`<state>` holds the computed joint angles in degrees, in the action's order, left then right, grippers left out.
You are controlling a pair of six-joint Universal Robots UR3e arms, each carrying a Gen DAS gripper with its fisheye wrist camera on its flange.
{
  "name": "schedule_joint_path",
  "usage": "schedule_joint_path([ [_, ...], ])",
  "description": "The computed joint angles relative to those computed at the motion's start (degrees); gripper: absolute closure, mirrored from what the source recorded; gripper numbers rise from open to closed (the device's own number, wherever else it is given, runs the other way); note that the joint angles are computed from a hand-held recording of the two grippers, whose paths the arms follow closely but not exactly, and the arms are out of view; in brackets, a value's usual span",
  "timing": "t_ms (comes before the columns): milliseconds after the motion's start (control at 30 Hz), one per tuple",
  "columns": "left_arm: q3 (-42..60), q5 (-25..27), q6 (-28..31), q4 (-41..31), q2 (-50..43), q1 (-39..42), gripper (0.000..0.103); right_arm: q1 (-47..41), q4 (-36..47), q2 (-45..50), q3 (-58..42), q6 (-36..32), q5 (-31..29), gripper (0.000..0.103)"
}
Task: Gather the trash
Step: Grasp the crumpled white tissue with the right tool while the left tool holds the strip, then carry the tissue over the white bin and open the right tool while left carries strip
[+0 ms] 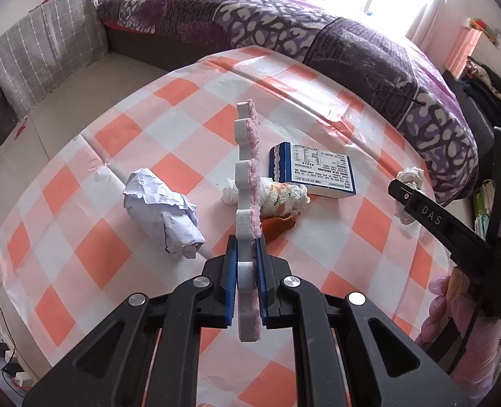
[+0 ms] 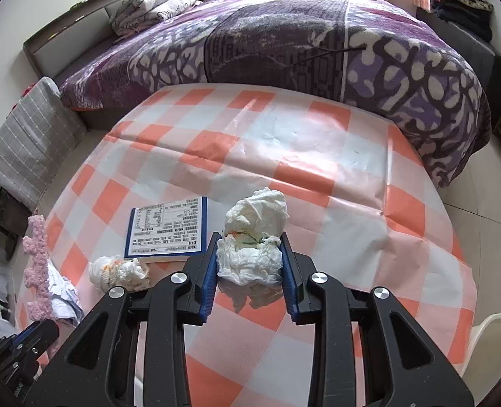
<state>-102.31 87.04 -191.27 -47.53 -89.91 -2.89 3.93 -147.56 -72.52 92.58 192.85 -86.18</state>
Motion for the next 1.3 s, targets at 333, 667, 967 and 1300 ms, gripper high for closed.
schedule_joint_path([
  [333, 0.31, 0.09, -0.65, 0.06, 4.97, -1.41, 0.092, -0.66, 1.63, -12.07, 4.94, 0.36, 2.01, 0.072],
  [667, 0.92, 0.36, -1.69, 0.26, 8.80, -3.92, 0.092, -1.01, 7.02, -26.69, 10.29, -0.64, 1.49, 0.072],
  [967, 0.71, 1.73, -2.23, 1.48, 9.51, -6.95, 0.092, -5.39, 12.72, -38.16, 16.07, -3.52, 2.30, 0.072],
  [1300, 2.35, 5.92, -3.43, 3.58, 5.53, -13.16, 0.092, -16.15, 16.77, -49.70, 26.14, -8.11, 10.21, 0.072],
])
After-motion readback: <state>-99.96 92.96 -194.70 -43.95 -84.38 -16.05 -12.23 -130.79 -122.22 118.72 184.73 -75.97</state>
